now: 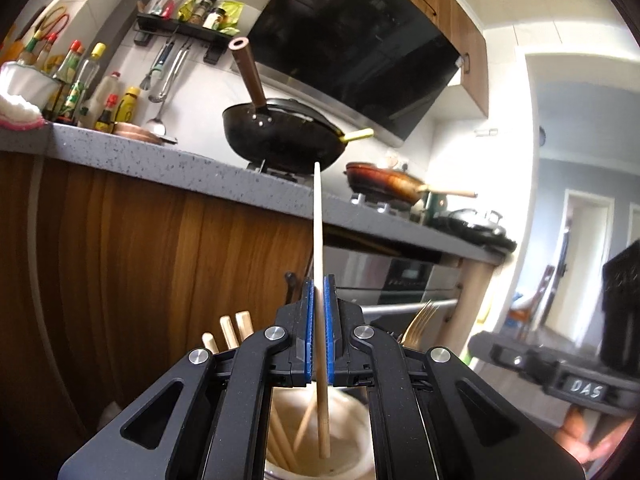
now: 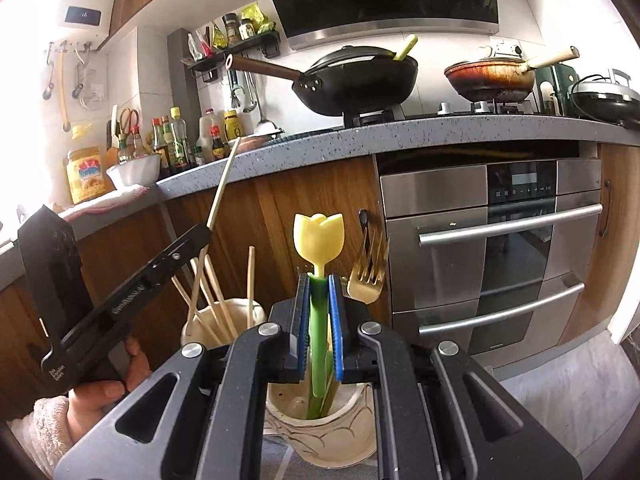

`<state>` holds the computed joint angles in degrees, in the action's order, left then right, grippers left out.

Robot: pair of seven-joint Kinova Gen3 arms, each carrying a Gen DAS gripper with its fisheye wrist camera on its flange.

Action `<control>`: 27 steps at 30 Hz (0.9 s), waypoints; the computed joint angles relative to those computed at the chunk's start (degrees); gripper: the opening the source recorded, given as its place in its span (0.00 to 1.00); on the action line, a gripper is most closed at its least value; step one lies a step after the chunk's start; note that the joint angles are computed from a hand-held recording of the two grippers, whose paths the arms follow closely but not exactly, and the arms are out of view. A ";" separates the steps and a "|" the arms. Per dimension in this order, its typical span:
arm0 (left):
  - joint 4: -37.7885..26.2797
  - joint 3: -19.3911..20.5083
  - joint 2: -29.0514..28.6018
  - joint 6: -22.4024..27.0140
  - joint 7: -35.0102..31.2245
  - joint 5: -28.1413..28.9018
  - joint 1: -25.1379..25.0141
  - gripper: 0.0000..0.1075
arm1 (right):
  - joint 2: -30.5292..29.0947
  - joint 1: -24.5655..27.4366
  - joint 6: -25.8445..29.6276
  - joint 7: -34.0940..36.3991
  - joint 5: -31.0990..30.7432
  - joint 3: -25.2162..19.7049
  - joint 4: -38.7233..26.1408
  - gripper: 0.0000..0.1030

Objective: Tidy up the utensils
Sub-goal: 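Lower the chopstick into the tall cup with the left tool while the right drops the spoon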

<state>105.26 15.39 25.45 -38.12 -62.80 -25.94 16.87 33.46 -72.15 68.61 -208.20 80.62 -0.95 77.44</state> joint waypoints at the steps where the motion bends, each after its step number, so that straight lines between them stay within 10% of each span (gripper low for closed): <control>1: 0.06 -0.65 0.29 -0.20 -1.40 1.20 0.87 0.05 | 0.13 0.08 -0.06 0.09 0.02 0.01 0.02 0.09; 27: 9.81 0.28 -3.70 -0.44 -3.85 -3.55 -2.79 0.05 | 0.74 0.82 -2.40 -1.43 -3.15 -0.55 2.68 0.09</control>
